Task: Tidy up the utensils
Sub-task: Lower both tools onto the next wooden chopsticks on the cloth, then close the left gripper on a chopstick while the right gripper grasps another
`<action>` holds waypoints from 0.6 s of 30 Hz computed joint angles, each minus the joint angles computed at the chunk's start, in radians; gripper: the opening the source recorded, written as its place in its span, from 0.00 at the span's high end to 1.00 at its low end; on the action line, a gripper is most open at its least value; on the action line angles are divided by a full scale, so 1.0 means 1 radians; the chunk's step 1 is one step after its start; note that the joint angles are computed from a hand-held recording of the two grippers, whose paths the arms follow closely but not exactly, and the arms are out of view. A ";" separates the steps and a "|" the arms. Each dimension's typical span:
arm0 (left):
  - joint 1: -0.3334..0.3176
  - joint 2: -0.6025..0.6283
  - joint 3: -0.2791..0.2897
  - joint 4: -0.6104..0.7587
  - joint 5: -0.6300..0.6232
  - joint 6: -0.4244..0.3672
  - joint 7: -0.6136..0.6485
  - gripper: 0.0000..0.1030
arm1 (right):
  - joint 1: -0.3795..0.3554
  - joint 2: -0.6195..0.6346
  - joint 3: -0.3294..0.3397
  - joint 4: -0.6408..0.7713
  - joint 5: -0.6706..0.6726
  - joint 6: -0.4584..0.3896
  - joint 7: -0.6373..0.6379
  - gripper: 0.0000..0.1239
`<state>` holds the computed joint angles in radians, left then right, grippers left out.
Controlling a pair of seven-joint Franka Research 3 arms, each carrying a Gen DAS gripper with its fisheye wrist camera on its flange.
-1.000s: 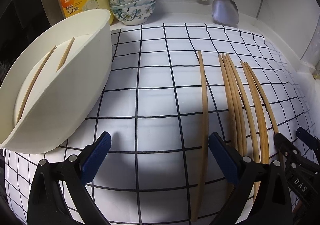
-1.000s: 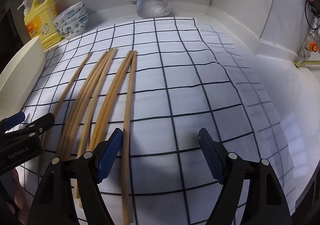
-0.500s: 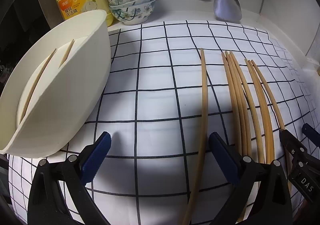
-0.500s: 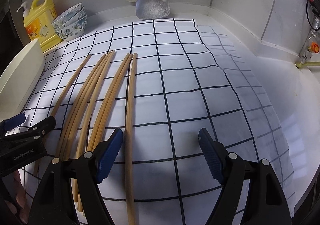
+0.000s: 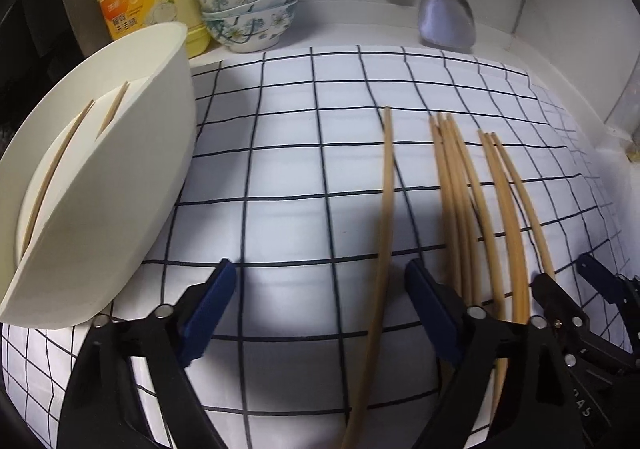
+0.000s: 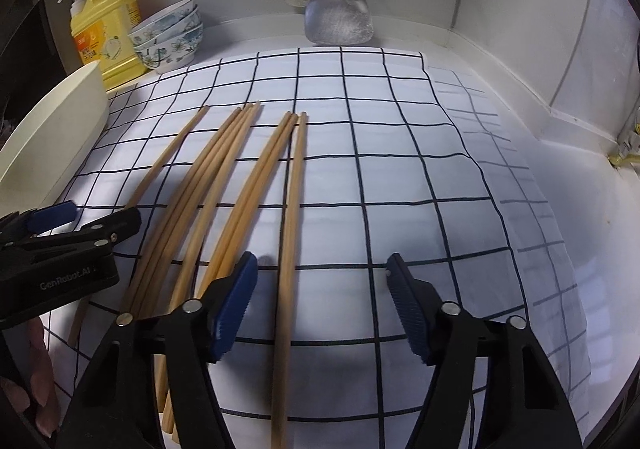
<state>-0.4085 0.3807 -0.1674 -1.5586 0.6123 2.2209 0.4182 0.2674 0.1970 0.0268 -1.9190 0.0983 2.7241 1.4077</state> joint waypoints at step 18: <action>-0.018 0.009 -0.001 -0.001 0.005 0.095 0.092 0.93 | -0.008 -0.002 0.021 -0.003 0.086 0.008 -0.117 0.95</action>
